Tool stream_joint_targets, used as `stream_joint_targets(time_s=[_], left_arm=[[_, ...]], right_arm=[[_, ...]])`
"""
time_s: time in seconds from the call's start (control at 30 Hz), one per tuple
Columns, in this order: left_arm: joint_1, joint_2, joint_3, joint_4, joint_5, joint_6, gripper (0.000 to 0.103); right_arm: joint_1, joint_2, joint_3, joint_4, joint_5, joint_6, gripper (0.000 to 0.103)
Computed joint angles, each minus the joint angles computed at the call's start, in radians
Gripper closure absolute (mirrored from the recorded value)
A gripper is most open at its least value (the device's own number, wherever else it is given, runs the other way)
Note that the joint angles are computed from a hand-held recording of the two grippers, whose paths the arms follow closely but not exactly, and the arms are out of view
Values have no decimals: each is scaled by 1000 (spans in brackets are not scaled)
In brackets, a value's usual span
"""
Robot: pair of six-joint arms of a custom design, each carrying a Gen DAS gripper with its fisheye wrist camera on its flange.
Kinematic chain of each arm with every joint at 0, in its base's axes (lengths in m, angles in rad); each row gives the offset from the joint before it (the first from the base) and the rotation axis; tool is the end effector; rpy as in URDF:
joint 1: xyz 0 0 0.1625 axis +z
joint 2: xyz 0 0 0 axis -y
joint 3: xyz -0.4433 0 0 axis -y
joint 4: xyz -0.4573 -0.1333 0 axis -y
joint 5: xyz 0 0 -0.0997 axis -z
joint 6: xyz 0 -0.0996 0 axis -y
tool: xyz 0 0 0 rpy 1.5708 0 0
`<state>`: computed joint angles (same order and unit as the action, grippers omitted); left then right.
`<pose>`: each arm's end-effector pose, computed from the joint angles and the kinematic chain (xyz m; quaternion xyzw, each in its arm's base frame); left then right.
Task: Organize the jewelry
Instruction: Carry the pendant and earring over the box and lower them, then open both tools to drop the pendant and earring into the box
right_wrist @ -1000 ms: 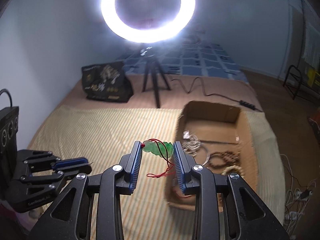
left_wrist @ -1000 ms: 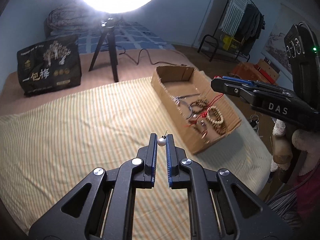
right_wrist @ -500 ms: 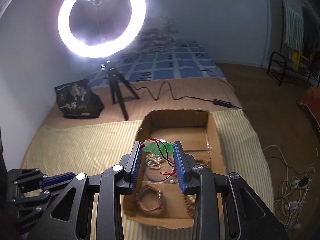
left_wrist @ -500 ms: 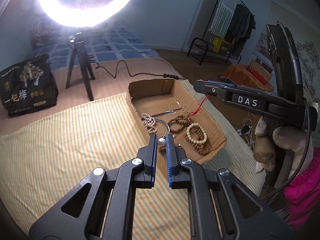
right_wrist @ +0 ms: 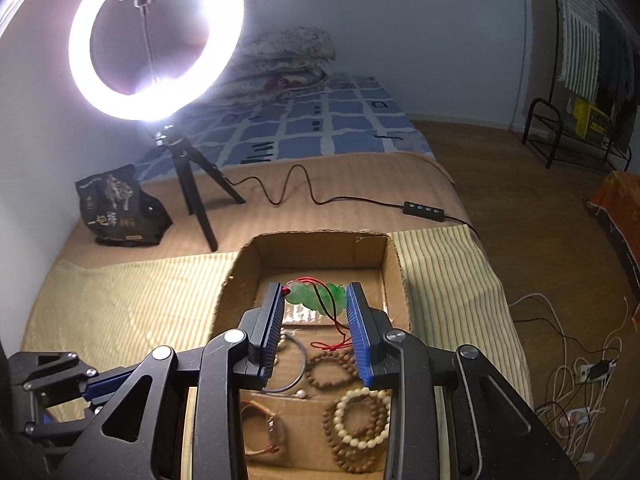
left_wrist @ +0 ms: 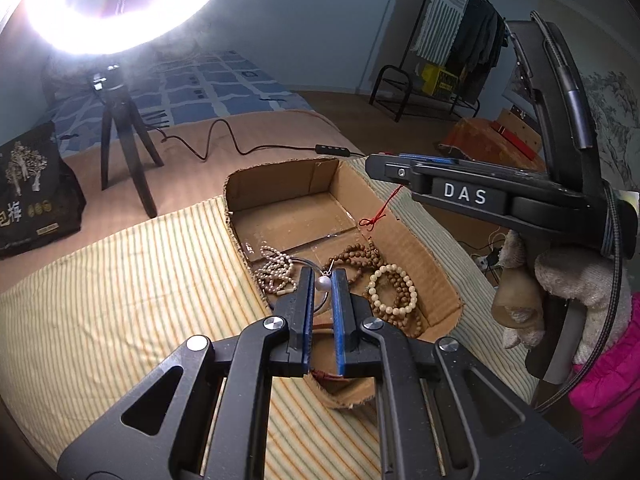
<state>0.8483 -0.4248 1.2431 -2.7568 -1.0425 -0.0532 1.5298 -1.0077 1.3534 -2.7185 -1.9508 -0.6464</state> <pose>-0.4181 -0.7518 -0.0331 0.2666 0.9121 -0.2604 0.1709 0.0634 -0.8060 0.3897 0.1991 -0.8850 0.3023 0.2929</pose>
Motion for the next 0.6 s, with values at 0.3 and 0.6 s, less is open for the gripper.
stream_joint_targets(time_s=[0.3,0.6], left_arm=[[11,42,-58,33,5,-20,96],[11,63,-89,42,9,-28,96]], right_arm=[[-12,51,-63,16,-32,-1,73],[-18,61,-77,34,-39,11,73]])
